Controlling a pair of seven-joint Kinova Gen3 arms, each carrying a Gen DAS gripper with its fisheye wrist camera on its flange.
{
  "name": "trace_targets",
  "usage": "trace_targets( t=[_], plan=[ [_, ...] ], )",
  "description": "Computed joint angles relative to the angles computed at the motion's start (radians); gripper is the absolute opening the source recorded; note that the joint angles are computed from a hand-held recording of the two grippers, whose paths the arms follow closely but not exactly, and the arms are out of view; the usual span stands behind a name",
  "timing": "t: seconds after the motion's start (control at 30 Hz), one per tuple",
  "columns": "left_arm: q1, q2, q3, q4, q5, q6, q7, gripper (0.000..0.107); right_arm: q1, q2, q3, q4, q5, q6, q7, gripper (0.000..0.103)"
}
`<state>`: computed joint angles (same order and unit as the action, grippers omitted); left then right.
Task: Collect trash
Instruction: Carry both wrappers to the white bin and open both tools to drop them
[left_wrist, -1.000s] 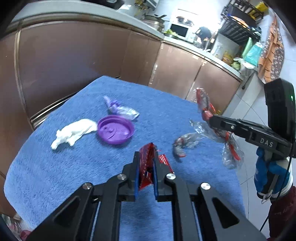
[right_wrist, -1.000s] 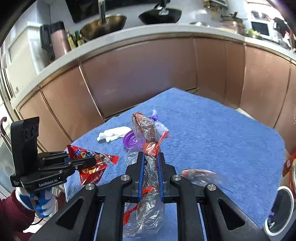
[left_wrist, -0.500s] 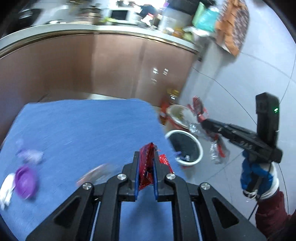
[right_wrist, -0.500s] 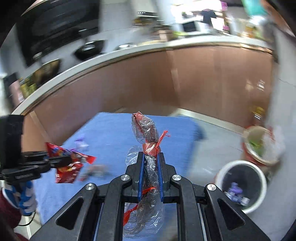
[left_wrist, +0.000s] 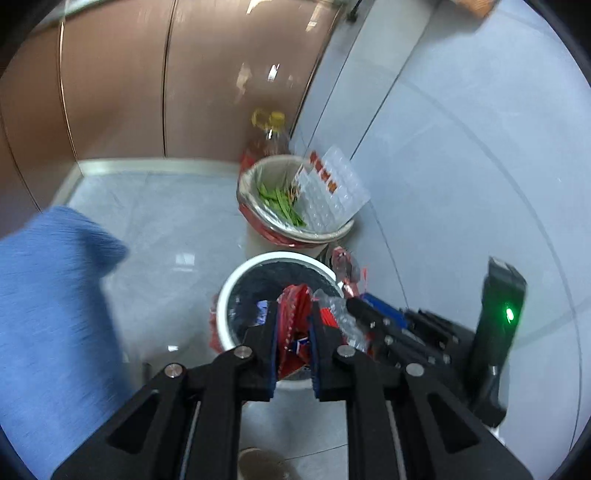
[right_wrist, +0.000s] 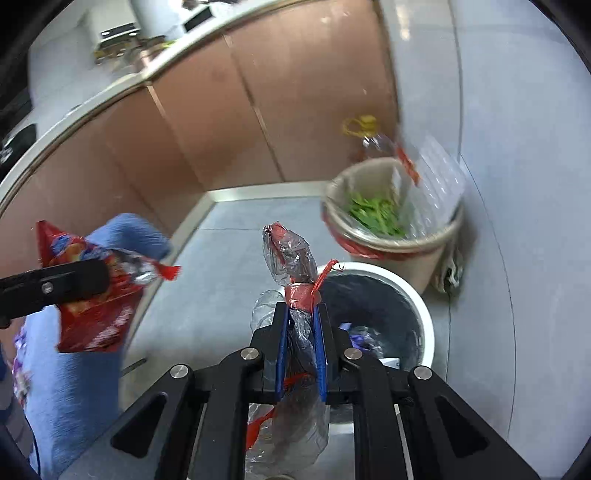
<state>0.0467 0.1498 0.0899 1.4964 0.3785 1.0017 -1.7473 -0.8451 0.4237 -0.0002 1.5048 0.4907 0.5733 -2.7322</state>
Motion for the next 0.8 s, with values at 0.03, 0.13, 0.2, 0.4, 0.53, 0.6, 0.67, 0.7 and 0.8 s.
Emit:
trace_targets(
  t=[0.03,0.13,0.2,0.4,0.53,0.6,0.67,0.7,0.8],
  plan=[
    [0.009,0.037,0.003,-0.012,-0.003,-0.009,0.019,0.017,0.015,0.018,0.001,0.000,-0.009,-0.008,0.001,0.018],
    [0.041,0.115,0.007,-0.044,-0.040,-0.037,0.086,0.034,0.050,0.060,-0.002,-0.009,-0.047,-0.024,0.017,0.021],
    [0.050,0.147,0.011,-0.050,-0.057,-0.057,0.117,0.040,0.057,0.086,0.002,-0.027,-0.068,-0.006,0.035,0.029],
    [0.010,0.162,0.034,-0.035,-0.014,-0.062,0.104,0.041,0.046,0.080,0.031,-0.002,-0.085,-0.006,0.033,0.037],
    [0.000,0.098,0.034,0.002,0.005,-0.073,0.085,0.041,0.004,0.048,0.048,0.013,-0.049,0.023,-0.014,0.039],
    [0.000,0.048,0.026,0.033,0.008,-0.091,0.084,0.041,-0.021,0.027,0.056,0.022,-0.015,0.029,-0.055,0.042],
    [0.006,-0.023,0.012,0.073,-0.005,-0.110,0.094,0.041,-0.055,-0.001,0.061,0.028,0.030,0.041,-0.108,0.044],
    [0.010,-0.066,0.004,0.096,-0.019,-0.118,0.106,0.041,-0.077,-0.019,0.063,0.031,0.059,0.050,-0.143,0.046],
    [0.022,-0.162,-0.012,0.137,-0.072,-0.128,0.145,0.042,-0.131,-0.057,0.049,0.023,0.139,0.099,-0.225,0.052]
  ],
)
